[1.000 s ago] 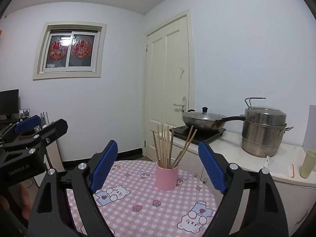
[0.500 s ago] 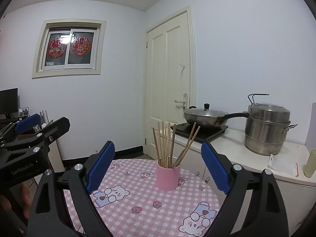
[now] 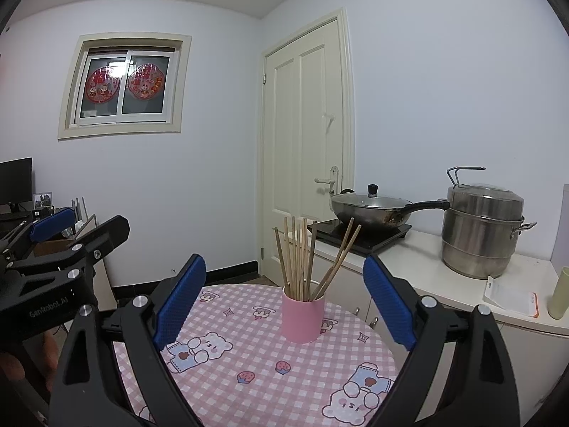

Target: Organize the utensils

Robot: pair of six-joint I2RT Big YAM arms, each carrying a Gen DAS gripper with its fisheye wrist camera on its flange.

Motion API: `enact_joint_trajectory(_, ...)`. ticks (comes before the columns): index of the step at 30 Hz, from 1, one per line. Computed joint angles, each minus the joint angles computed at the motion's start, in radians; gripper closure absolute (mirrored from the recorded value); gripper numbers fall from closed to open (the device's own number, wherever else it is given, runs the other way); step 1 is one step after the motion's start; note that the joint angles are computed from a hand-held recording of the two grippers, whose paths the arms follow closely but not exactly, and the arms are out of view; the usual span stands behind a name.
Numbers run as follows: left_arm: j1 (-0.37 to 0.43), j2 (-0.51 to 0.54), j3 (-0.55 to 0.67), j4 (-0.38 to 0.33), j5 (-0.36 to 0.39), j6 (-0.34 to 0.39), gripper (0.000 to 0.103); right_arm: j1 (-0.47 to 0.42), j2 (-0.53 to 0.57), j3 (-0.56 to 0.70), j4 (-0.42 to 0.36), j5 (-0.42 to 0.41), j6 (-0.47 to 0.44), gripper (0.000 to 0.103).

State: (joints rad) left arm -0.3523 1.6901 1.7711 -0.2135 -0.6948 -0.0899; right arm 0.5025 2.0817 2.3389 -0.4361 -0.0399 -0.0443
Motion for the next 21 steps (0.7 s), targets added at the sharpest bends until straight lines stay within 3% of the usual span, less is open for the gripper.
enact_joint_trajectory(21,-0.002,0.001,-0.001,-0.003,-0.002,0.003,0.006,0.001,0.004,0.005,-0.011,-0.001,0.003,0.014)
